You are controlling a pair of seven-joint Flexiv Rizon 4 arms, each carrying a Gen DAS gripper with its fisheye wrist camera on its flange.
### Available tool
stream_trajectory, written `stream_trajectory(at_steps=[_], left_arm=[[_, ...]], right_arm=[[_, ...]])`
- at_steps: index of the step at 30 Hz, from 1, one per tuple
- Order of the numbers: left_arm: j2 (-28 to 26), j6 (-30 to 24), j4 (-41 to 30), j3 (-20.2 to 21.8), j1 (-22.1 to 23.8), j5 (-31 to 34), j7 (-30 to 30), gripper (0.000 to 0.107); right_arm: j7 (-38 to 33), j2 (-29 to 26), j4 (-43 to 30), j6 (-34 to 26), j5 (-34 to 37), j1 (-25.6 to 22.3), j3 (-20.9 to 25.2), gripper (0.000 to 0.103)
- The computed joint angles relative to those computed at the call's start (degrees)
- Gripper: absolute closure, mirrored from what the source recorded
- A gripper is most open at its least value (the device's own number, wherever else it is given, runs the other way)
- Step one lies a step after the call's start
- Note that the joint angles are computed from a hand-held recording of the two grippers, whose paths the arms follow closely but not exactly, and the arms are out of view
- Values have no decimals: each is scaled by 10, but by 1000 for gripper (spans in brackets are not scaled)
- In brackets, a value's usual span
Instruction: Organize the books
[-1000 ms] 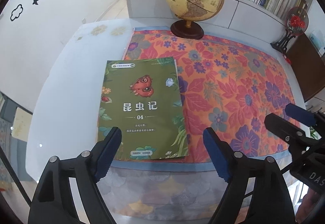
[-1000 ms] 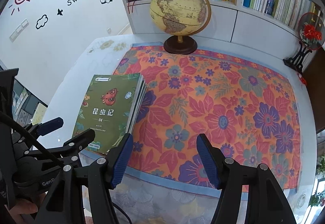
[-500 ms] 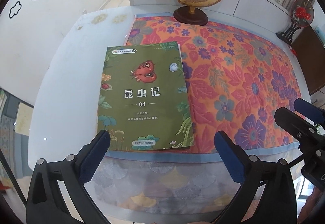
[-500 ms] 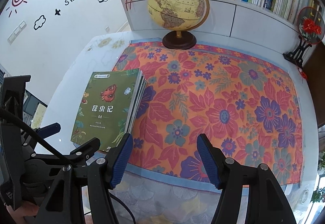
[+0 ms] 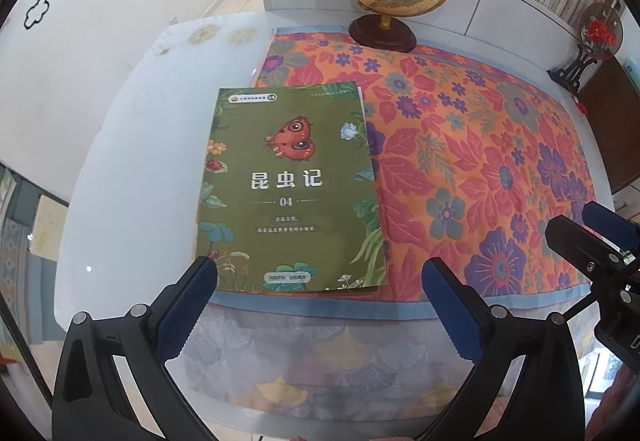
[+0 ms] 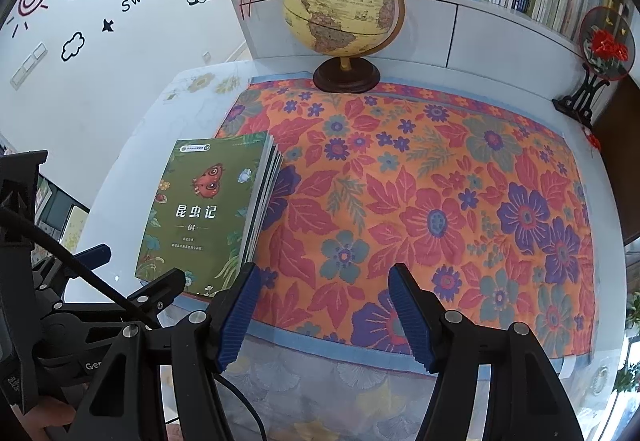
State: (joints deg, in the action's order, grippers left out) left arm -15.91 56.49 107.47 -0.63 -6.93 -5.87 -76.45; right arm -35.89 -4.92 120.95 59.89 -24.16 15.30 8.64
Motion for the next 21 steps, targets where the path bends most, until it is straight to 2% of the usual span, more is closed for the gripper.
stream_trajectory(at_steps=[4, 21], left_arm=[[1, 4, 4, 0, 1, -3, -3, 4], [7, 9, 11, 2, 2, -1, -14, 4]], right_arm=[[5, 1, 3, -1, 3, -1, -1, 32], [28, 10, 12, -8, -18, -2, 0, 32]])
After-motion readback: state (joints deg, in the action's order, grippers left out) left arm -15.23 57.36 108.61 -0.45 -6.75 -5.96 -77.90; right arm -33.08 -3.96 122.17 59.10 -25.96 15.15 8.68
